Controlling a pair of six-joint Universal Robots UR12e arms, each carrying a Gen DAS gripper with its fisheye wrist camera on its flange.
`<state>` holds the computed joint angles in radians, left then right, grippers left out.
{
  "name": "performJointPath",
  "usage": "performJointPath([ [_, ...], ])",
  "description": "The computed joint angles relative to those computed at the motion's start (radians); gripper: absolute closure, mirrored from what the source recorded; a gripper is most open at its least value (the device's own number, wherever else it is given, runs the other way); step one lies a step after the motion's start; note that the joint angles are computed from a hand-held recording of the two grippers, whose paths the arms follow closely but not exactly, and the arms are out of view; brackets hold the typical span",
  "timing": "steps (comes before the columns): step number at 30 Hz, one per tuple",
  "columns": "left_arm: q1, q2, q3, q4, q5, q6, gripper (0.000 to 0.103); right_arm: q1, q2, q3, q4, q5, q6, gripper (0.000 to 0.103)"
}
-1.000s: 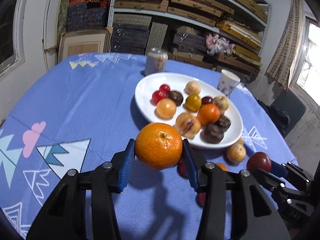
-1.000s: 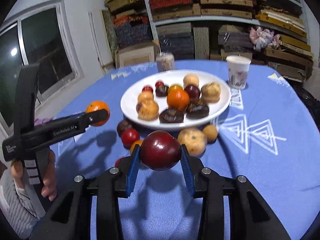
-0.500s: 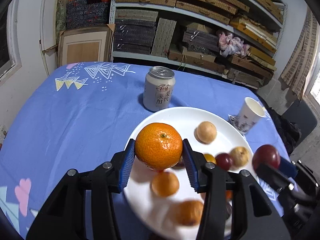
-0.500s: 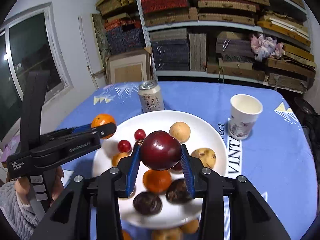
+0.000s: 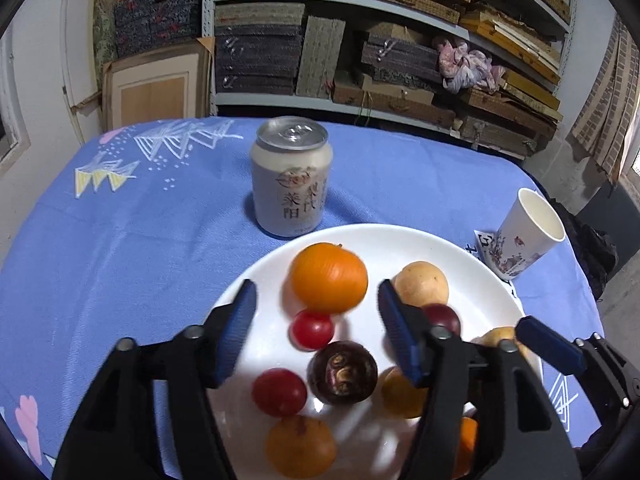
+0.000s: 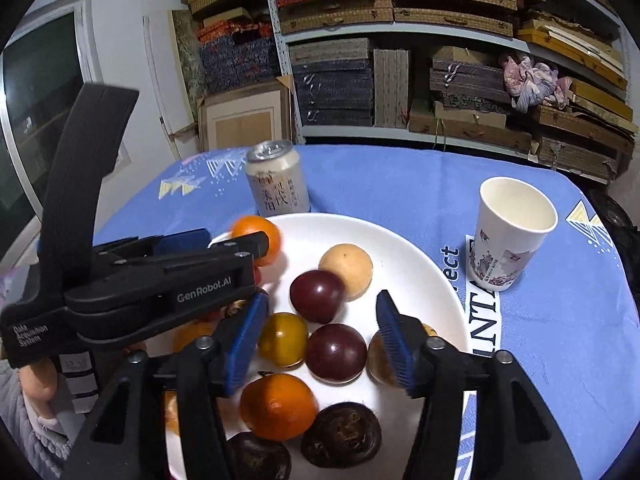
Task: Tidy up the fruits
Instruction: 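Carry the mandarin and plum over the white plate and open both tools, then withdraw both tools and grasp a red tomato with the left tool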
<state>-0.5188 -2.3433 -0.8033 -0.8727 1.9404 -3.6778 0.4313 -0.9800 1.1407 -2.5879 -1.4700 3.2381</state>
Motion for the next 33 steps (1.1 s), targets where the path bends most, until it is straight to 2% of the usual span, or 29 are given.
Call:
performJointPath([
  [3,-0.004,0.034,-0.044,0.024,0.01,-0.008,0.034,-0.001,-0.03,0.042,-0.042,0.002,0.017,0.031],
  [5,-0.008,0.08,-0.111,0.063,0.005,-0.032,0.033,-0.004,-0.064,0.094,-0.09,0.018,0.036,0.019],
  [6,-0.011,0.102,-0.145,0.082,0.012,-0.04,0.032,-0.007,-0.082,0.125,-0.12,0.03,0.05,0.007],
  [7,-0.02,0.125,-0.183,0.103,0.038,-0.052,0.026,-0.009,-0.099,0.154,-0.15,0.041,0.064,0.003],
  [8,-0.029,0.144,-0.216,0.122,0.071,-0.061,0.019,-0.012,-0.121,0.194,-0.188,0.051,0.079,0.003],
  [10,-0.055,0.186,-0.295,0.173,0.152,-0.07,0.013,-0.008,-0.157,0.255,-0.237,0.022,0.09,0.003],
  [13,-0.086,0.236,-0.387,0.202,0.213,-0.091,0.012,0.007,-0.208,0.342,-0.296,-0.039,0.07,0.003],
  [15,-0.099,0.269,-0.441,0.189,0.203,-0.15,0.011,0.017,-0.237,0.392,-0.324,-0.076,0.065,0.003],
  [17,-0.106,0.298,-0.494,0.193,0.152,-0.192,0.011,0.019,-0.261,0.426,-0.307,-0.081,0.056,0.003],
  [19,-0.116,0.315,-0.535,0.218,0.132,-0.204,0.011,0.022,-0.28,0.463,-0.317,-0.096,0.051,0.003],
  [23,-0.141,0.324,-0.57,0.237,0.119,-0.17,0.011,0.035,-0.297,0.498,-0.342,-0.182,0.014,0.003],
  [25,-0.152,0.321,-0.575,0.257,0.104,-0.121,0.011,0.032,-0.3,0.505,-0.364,-0.19,0.03,0.003],
  [28,-0.173,0.3,-0.551,0.234,0.143,-0.044,0.011,0.027,-0.304,0.512,-0.375,-0.195,0.051,0.003],
  [33,-0.186,0.281,-0.527,0.189,0.152,0.012,0.011,0.023,-0.305,0.513,-0.373,-0.214,0.064,0.003],
])
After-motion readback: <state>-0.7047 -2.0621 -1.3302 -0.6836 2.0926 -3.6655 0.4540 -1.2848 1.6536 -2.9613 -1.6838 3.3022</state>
